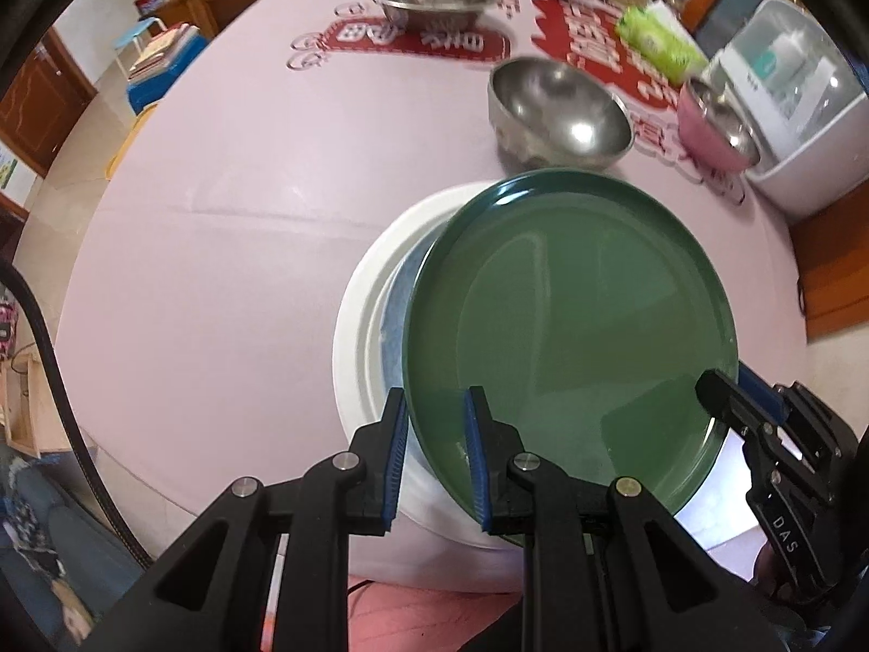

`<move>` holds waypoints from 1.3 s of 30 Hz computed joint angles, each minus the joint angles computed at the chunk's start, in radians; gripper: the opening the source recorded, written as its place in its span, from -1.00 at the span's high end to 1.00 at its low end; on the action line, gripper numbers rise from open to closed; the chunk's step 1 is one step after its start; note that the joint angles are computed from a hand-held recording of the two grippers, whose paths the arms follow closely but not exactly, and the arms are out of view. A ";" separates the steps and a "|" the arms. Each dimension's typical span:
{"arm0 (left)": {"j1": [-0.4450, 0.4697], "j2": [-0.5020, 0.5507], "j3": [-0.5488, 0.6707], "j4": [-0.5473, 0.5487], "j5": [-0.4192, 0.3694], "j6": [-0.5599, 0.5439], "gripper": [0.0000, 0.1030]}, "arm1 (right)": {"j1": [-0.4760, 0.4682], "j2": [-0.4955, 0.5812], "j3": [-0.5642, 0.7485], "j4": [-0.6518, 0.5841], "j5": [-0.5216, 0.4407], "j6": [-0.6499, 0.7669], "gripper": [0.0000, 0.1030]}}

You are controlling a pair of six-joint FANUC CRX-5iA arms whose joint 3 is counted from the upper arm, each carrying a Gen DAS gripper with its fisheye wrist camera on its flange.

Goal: Organize plates and bowls

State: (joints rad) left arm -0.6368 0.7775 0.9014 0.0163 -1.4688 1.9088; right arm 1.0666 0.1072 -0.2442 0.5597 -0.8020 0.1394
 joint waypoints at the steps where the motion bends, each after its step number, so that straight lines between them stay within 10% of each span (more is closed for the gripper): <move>1: 0.000 0.013 0.018 0.000 -0.016 -0.009 0.66 | 0.002 0.008 0.009 -0.008 -0.010 -0.002 0.62; 23: 0.037 0.132 0.147 0.049 -0.144 -0.111 0.66 | 0.013 0.112 0.139 -0.122 -0.124 0.062 0.37; 39: 0.017 0.036 -0.013 0.040 -0.030 -0.074 0.58 | 0.033 0.101 0.110 -0.083 -0.087 0.060 -0.03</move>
